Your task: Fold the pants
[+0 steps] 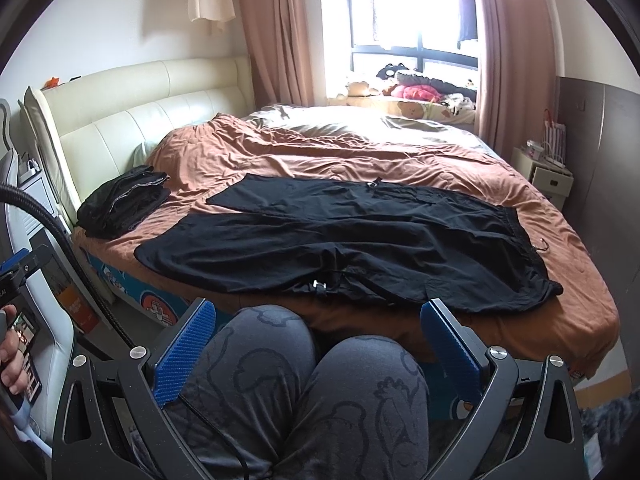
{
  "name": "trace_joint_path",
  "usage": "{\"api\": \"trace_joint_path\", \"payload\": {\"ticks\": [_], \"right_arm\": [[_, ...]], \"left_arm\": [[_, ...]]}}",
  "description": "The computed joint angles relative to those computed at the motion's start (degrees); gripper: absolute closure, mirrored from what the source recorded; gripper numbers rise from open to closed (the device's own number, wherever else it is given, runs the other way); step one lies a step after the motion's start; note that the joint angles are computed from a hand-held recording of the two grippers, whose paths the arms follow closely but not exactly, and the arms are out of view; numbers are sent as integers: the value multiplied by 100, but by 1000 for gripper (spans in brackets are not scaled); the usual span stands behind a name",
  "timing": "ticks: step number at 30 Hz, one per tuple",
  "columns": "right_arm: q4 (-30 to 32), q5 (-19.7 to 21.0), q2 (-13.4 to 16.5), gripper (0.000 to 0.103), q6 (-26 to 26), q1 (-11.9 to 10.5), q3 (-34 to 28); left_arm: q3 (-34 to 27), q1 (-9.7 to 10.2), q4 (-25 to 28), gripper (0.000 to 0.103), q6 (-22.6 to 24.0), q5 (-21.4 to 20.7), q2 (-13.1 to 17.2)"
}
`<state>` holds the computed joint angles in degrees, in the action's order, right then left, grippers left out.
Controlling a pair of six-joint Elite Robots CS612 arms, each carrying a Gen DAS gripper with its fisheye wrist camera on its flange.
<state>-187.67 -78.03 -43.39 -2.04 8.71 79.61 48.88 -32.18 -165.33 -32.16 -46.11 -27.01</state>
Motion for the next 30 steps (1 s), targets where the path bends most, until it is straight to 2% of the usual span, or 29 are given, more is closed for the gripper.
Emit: {"api": "trace_joint_path", "payload": {"ticks": [30], "right_arm": [[-69,-38,-11,0,50,23,25]], "left_arm": [[86,12,-97,0,-27,-70,-45]]}}
